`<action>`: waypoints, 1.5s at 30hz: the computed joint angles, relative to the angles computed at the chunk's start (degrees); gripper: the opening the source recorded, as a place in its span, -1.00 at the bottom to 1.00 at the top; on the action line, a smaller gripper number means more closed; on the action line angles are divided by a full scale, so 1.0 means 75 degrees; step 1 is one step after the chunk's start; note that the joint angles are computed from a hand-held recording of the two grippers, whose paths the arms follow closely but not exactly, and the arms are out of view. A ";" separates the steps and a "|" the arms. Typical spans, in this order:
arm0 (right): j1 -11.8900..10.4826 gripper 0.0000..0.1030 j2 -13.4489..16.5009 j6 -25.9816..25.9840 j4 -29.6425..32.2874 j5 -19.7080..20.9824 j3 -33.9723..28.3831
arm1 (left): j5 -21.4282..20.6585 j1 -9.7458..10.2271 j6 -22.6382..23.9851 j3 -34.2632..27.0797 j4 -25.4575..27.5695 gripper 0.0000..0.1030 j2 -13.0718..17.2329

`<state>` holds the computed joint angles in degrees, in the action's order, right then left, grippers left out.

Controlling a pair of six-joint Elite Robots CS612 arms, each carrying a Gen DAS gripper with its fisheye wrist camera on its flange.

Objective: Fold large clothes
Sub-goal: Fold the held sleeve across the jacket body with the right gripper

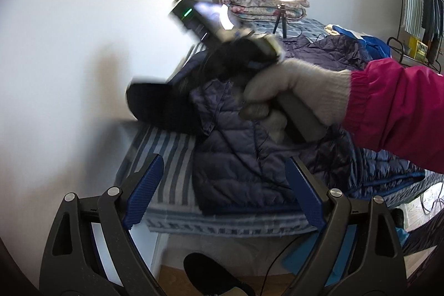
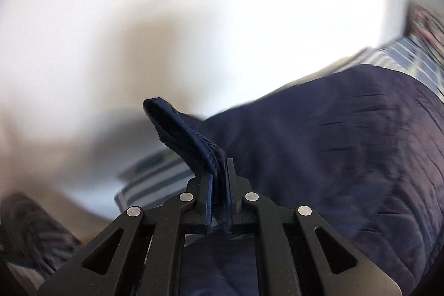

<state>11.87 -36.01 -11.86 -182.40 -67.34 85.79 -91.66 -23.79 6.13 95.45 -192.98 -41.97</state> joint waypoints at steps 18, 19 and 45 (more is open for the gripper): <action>-0.1431 -0.90 -0.0089 0.2448 -0.1818 -0.0521 0.0264 | -0.0390 -0.0376 0.0298 -0.2971 0.2466 0.76 0.1116; -0.1470 -0.90 -0.0122 0.2470 -0.1893 -0.0622 0.0356 | -0.0510 -0.0372 0.0258 -0.3103 0.2832 0.70 0.1162; -0.2372 0.13 0.0538 0.3143 0.0148 0.0344 -0.0500 | 0.0012 -0.0356 0.0534 -0.5326 0.4732 0.70 0.2293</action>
<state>-5.92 -31.97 11.71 -181.30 -64.76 82.04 -91.57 -26.46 10.13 55.50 -157.49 -24.77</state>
